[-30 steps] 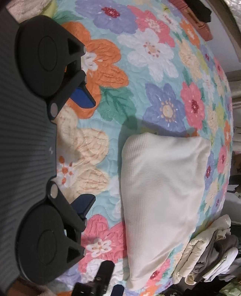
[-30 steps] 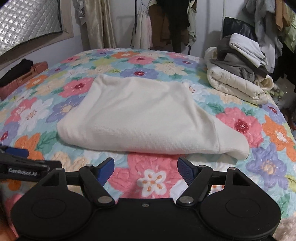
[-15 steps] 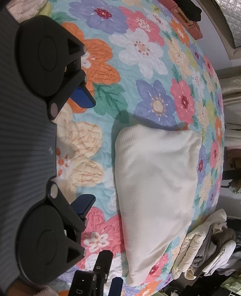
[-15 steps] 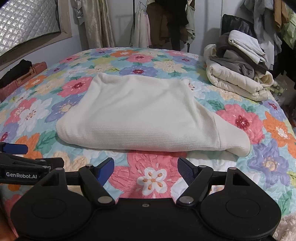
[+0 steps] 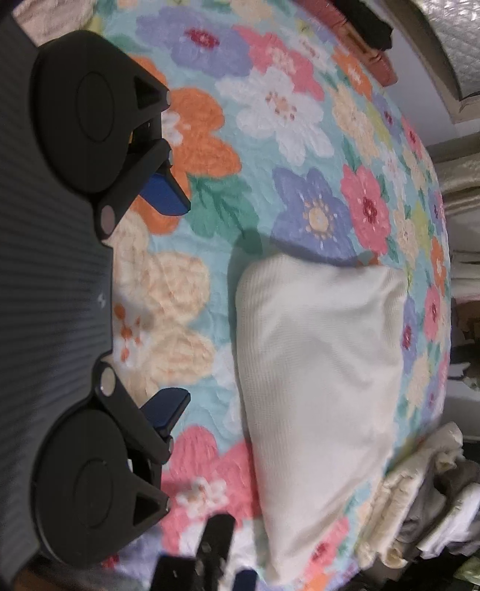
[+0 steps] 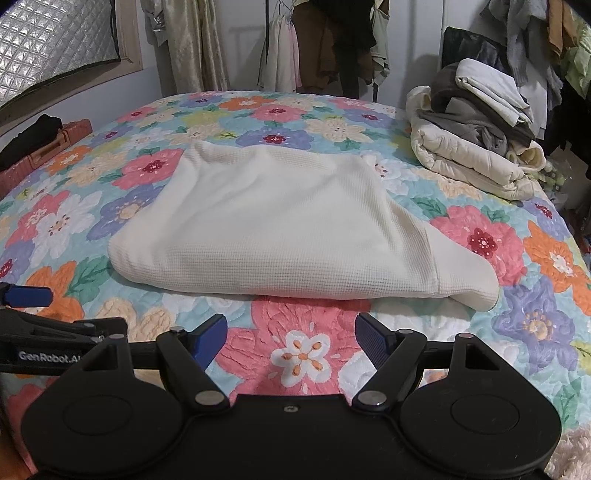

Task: Fold clothes

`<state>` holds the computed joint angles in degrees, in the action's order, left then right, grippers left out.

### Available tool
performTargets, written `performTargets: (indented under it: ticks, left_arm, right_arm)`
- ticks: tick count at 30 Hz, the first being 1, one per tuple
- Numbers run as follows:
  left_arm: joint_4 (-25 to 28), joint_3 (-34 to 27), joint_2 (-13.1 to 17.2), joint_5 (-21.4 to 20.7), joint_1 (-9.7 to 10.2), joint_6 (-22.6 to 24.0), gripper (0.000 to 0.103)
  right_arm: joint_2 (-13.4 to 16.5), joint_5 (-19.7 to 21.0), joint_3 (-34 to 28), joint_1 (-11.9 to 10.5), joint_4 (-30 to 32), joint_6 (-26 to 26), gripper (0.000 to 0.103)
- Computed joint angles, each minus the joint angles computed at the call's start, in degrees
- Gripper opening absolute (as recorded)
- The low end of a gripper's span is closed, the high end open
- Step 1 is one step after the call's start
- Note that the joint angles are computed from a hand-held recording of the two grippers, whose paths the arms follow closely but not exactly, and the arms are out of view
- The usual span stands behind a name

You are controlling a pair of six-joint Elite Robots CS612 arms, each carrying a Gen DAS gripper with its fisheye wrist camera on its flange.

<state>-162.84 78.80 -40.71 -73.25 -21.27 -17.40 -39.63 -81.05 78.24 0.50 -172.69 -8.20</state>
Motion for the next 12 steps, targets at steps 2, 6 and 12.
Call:
performTargets:
  ticks: [2,6,12]
  left_arm:
    - [0.88,-0.22,0.04,-0.24,0.08,-0.36,0.101]
    - [0.9,-0.17,0.06,-1.37,0.38,-1.03,0.101]
    - [1.61,-0.36,0.12,-1.76,0.44,-0.95,0.101]
  right_arm:
    - [0.0,-0.01,-0.03,-0.03,0.12,0.07,0.081]
    - [0.1,-0.34,-0.26,0.03,0.6,0.17,0.081]
    - [0.19,-0.66,-0.53,0.09,1.17,0.01,0.081]
